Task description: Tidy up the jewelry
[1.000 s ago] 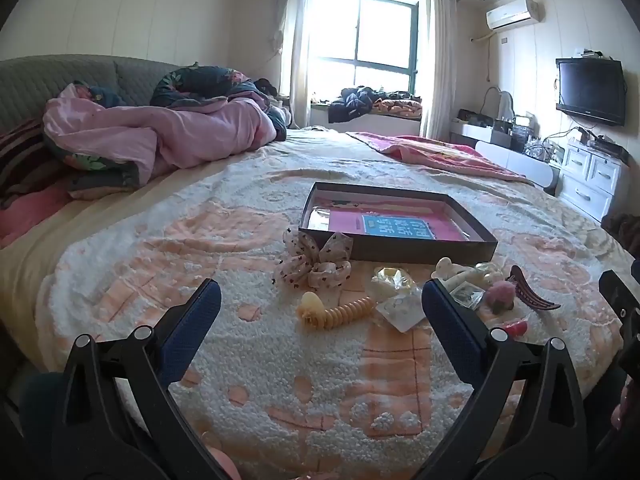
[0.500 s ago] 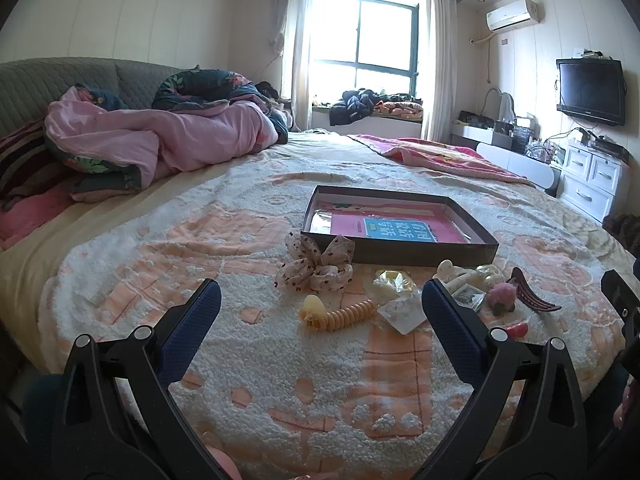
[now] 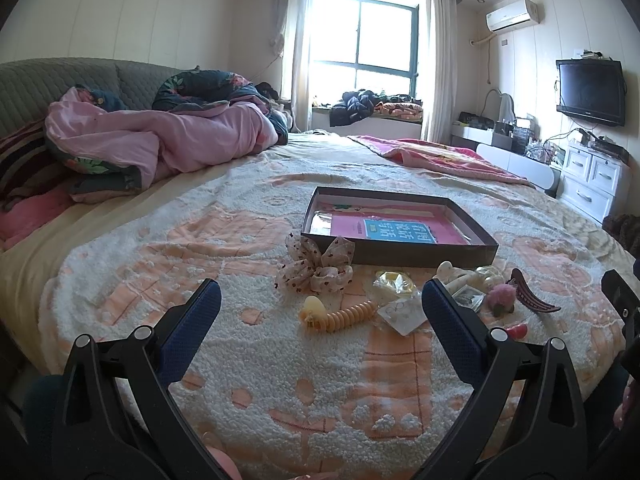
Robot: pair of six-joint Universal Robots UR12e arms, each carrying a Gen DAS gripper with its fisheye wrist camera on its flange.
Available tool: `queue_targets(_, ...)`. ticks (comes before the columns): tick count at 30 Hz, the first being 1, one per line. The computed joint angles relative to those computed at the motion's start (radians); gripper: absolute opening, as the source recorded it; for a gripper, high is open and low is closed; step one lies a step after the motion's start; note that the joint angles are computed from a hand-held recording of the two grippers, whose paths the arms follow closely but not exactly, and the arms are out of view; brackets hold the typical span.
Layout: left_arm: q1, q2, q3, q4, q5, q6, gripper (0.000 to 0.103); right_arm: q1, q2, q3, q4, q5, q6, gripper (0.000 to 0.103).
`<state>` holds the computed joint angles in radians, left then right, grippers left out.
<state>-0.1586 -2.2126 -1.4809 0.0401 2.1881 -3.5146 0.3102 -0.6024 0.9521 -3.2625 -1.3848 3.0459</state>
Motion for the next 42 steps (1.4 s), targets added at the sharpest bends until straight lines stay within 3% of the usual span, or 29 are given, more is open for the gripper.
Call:
queue_targets(25,0.004,0.008,-0.003,-0.018,0.001,-0.013,0.092,0.004,0.005,-0.013,0.018,0.01,-0.003,0.097)
queue_targets(34,0.016,0.014,-0.014,-0.035,0.018,-0.068,0.092,0.009,0.019,-0.049,0.092,0.067,-0.039,0.097)
queue_targets(42,0.03,0.022,-0.027,-0.062,0.023,-0.114,0.092,0.021,0.036,-0.097,0.212,0.146,-0.106,0.097)
